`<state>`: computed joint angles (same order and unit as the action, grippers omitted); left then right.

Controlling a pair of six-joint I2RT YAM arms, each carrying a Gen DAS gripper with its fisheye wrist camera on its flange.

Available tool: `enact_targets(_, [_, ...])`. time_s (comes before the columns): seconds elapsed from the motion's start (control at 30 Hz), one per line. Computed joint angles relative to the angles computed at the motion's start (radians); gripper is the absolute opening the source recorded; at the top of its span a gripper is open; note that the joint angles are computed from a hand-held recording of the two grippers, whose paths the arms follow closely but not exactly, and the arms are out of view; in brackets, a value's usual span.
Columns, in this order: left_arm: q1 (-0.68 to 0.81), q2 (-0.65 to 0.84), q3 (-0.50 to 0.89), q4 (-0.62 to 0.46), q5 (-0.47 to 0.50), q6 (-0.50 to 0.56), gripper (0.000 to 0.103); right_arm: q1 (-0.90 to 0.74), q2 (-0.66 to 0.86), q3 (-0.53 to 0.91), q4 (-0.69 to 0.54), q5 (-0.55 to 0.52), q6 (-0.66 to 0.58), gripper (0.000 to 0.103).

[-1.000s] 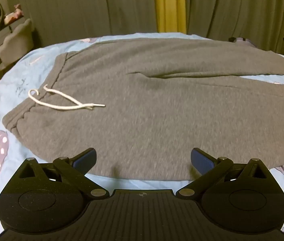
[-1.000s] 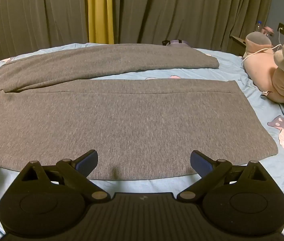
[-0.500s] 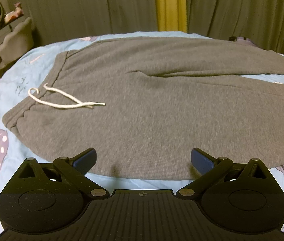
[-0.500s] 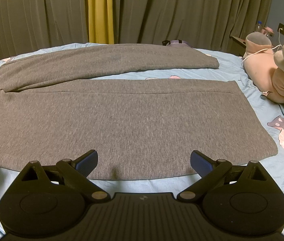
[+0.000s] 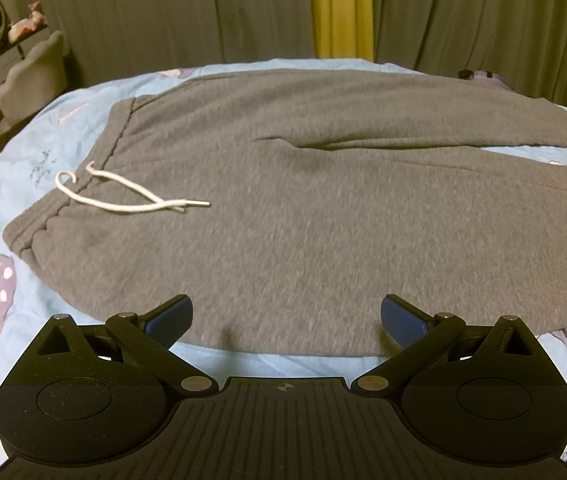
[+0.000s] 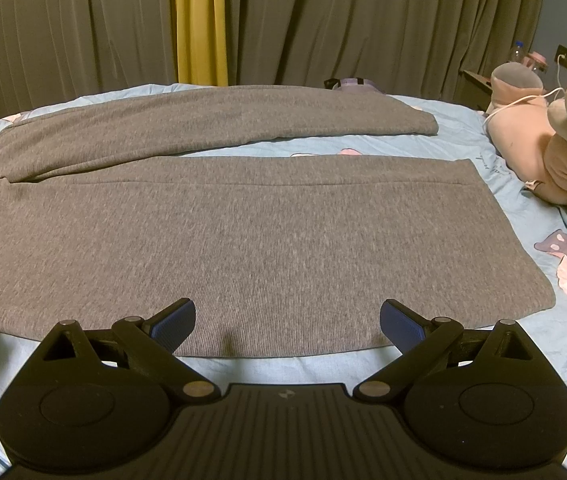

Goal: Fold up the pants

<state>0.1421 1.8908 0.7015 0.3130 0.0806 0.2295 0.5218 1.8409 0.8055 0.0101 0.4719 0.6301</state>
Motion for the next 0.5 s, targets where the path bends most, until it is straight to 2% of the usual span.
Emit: enact_targets(0.5, [-0.003, -0.003, 0.011, -0.024, -0.003, -0.004, 0.103, 0.001, -0.001, -0.001, 0.001, -0.002, 0.001, 0.099])
